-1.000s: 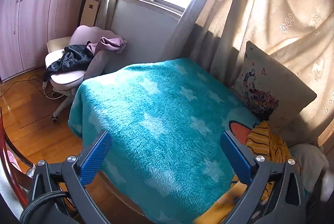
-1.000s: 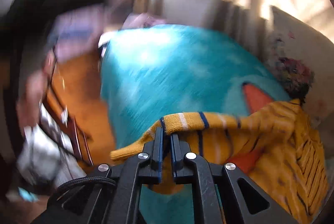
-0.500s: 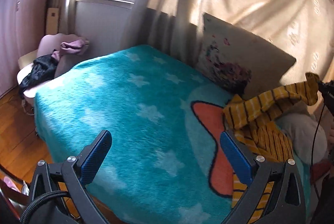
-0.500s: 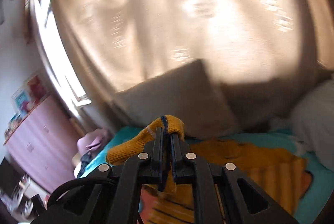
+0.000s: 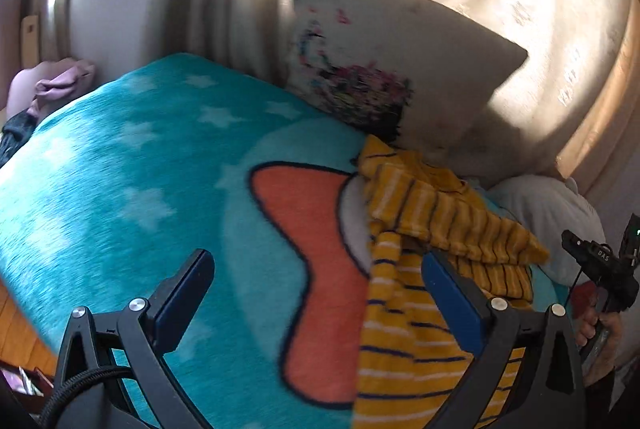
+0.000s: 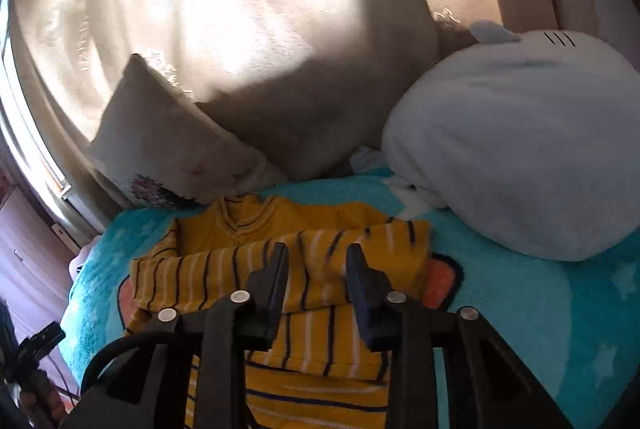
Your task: Fold small clothes
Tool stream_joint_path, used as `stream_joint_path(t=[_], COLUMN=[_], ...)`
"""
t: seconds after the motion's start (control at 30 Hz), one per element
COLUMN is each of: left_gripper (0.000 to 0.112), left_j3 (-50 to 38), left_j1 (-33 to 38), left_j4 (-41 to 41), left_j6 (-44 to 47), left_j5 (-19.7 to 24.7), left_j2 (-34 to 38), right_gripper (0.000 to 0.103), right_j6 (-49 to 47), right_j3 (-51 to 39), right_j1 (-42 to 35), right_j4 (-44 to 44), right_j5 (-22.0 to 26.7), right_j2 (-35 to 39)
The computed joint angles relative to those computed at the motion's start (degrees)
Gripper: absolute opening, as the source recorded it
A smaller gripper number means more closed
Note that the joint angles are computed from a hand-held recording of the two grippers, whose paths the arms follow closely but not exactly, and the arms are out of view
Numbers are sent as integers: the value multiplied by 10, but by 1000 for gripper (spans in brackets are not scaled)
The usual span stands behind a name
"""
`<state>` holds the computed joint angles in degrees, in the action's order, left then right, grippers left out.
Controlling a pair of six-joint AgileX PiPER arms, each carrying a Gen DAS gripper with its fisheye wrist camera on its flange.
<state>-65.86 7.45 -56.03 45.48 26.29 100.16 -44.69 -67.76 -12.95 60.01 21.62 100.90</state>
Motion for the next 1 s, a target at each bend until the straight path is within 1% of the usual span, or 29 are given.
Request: stream_joint_path(t=[0.03,0.1,0.17,0.2,0.27,0.3,0.33,0.37,0.43,0.47,0.53,0.57,0.6,0.63,0.67,0.73,0.8,0.83,0.87,0.9,0.97,1.0], left_gripper=[103,103,103,103,103,103,103,103,103,103,103,103,103,103,103,103,103,103,103,103,103,103], left_j3=[-8,-44,-97,-116,-167,-174,-167,-158,-142,-128,-116,-113,-115,-120,-123,-131,-140,-150,-156,-159,-180,-189], left_j1=[-8,-35,-58,-65,-75,-74,-69,-68,-68,-67,-62,-56,-51,-43,-37,-27,-25,-25,-28,-31,-41,-47], left_j4=[5,26,53,64,107,107,83,77,95,108,122,124,121,113,108,96,99,105,104,98,91,90], left_j6=[-9,-46,-90,-109,-176,-186,-174,-168,-172,-174,-180,-183,-181,-178,-176,-169,-167,-171,-171,-166,-160,-158], left_j5=[-1,-5,7,15,41,46,41,32,7,-12,-30,-36,-36,-34,-32,-33,-28,-23,-23,-22,-7,-3], left_j2=[7,35,76,92,129,135,134,129,118,110,103,103,104,108,111,117,124,131,138,142,161,169], right_gripper=[35,35,35,35,35,38,42,47,47,47,47,46,37,33,32,32,32,32,32,32,32,34], right_j6=[-26,-49,-17,-1,45,63,79,100,117,119,121,131,163,181,179,155,117,103,89,78,81,111], right_j3=[11,-4,-54,-87,-173,-199,-231,-271,-316,-341,-386,-414,-459,-487,-500,-485,-448,-447,-429,-411,-405,-430], right_j1=[0,15,35,44,66,81,96,111,139,149,165,174,183,189,198,209,215,208,197,186,163,155], right_j4=[24,48,25,21,-3,-21,-43,-71,-103,-110,-108,-114,-134,-139,-125,-104,-91,-75,-58,-48,-41,-56], right_j5=[6,30,65,98,161,174,187,199,196,200,214,228,259,289,322,353,381,407,409,392,337,313], right_j2=[-11,4,45,73,139,157,178,204,234,249,282,302,333,354,370,372,353,351,335,317,292,297])
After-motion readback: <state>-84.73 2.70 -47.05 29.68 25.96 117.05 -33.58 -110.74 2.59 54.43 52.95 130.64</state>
